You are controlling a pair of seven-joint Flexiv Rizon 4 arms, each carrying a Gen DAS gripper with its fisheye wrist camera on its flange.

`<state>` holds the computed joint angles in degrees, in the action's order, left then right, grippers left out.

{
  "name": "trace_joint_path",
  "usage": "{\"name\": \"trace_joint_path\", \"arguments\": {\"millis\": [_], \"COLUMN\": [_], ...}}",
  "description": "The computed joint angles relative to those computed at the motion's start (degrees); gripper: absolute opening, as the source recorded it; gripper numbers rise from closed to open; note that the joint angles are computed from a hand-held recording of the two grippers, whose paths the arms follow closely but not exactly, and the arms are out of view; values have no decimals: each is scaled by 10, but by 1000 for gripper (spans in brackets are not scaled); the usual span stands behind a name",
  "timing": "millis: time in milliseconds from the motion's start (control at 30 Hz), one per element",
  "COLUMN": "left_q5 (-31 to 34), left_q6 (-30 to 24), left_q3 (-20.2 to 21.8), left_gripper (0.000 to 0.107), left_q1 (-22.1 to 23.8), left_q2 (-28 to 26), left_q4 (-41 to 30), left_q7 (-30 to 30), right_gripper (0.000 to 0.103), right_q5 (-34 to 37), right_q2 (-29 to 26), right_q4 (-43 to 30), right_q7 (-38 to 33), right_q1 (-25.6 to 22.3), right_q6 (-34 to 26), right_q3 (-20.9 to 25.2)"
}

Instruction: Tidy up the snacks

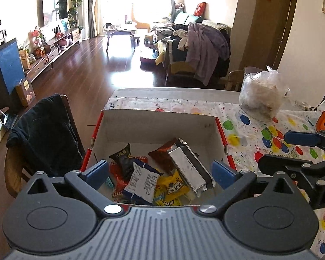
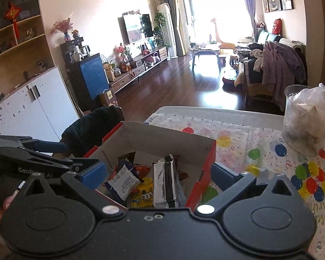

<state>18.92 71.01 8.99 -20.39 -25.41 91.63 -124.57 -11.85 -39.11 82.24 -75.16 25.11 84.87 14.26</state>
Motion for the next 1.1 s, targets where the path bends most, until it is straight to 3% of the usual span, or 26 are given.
{"name": "trace_joint_path", "arguments": {"millis": [733,1100], "left_q5": [49,71], "left_q6": [-16,-19], "left_q3": [0,-2], "left_gripper": [102,102], "left_q1": [-10,-11], "left_q2": [27,35], "left_q4": [16,20], "left_q7": [-59,-79], "right_gripper": [103,103], "right_q5": [3,-10], "right_q2": [19,30], "right_q4": [40,63], "right_q7": [-24,49], "right_q1": [-15,27], "right_q6": [32,67], "right_q3": [25,-43]}}
